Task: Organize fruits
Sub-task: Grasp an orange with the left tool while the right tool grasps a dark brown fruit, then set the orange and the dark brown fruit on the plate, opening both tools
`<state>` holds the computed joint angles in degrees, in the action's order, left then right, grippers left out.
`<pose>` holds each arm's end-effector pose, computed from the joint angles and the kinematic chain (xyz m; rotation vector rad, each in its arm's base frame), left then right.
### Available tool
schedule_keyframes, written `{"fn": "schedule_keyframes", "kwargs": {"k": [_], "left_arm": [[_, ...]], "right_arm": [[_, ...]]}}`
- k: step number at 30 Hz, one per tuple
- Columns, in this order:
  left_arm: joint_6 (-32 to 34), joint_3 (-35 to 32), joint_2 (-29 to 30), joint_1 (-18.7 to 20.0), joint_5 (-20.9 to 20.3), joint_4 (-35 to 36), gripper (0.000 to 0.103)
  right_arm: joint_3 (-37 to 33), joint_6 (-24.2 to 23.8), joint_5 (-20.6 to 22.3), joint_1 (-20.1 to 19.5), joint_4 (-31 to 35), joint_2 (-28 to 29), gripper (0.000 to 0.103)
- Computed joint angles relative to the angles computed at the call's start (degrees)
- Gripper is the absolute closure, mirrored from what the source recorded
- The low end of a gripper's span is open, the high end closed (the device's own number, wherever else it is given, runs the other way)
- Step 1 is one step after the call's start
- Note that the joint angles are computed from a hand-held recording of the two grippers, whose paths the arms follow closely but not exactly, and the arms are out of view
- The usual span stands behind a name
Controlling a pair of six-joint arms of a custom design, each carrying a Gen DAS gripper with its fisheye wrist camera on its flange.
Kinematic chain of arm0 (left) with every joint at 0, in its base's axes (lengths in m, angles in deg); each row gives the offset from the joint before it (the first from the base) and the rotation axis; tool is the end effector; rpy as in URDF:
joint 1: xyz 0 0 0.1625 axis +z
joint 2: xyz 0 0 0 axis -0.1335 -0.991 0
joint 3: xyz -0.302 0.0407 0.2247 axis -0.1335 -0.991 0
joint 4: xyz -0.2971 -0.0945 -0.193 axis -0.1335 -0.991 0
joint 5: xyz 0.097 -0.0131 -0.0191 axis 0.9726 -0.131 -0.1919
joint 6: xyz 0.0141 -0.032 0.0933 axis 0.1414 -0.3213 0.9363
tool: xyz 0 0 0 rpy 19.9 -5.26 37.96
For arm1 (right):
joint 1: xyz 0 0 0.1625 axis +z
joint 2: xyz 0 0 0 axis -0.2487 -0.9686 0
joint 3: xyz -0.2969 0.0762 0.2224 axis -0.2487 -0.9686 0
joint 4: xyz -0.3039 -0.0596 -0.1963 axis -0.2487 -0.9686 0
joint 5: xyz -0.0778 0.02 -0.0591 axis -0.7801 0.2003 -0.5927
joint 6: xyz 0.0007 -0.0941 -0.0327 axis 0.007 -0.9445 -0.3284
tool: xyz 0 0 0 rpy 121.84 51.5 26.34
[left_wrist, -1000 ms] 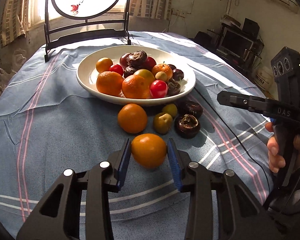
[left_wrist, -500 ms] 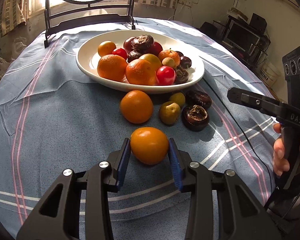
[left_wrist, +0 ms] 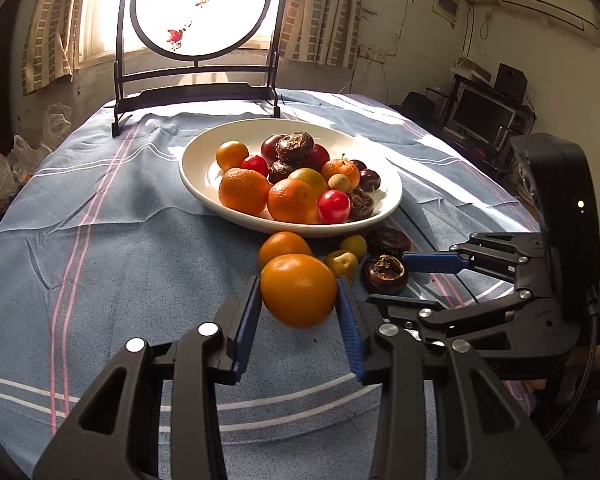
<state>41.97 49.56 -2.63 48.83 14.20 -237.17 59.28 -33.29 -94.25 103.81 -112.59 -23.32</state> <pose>-0.2312 -0.4486 0.0204 0.9849 2.5022 -0.7734 0.0816 -0.4381 0.1626 0.5579 -2.3285 0.6258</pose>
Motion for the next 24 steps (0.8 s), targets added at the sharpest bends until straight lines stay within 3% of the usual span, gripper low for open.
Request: {"fn": "schedule_keyframes", "kwargs": {"k": [1, 4, 7, 12, 15, 19, 24], "left_arm": [[-0.1, 0.0, -0.1, 0.0, -0.2, 0.2, 0.066], [-0.1, -0.1, -0.1, 0.2, -0.5, 0.3, 0.066], [0.0, 0.0, -0.1, 0.2, -0.7, 0.1, 0.066], [-0.2, 0.3, -0.1, -0.2, 0.4, -0.6, 0.066], [0.0, -0.8, -0.7, 0.1, -0.4, 2.7, 0.066], [2.0, -5.8, -0.5, -0.1, 0.5, 6.7, 0.066], [4.1, -16.8, 3.0, 1.1, 0.5, 12.3, 0.066]], "right_arm": [[-0.4, 0.8, -0.1, 0.0, 1.4, 0.0, 0.048], [-0.8, 1.9, 0.4, -0.2, 2.1, -0.3, 0.065], [1.0, 3.2, 3.9, -1.6, 2.3, -2.4, 0.066], [5.9, 4.5, 13.9, -5.5, 2.2, -9.4, 0.066], [6.2, 5.0, 17.4, -6.9, 3.1, -13.9, 0.066], [0.7, 6.3, 17.1, -5.5, 7.8, -16.0, 0.065], [-10.3, 7.8, 14.2, -3.1, 12.1, -10.2, 0.065]]}}
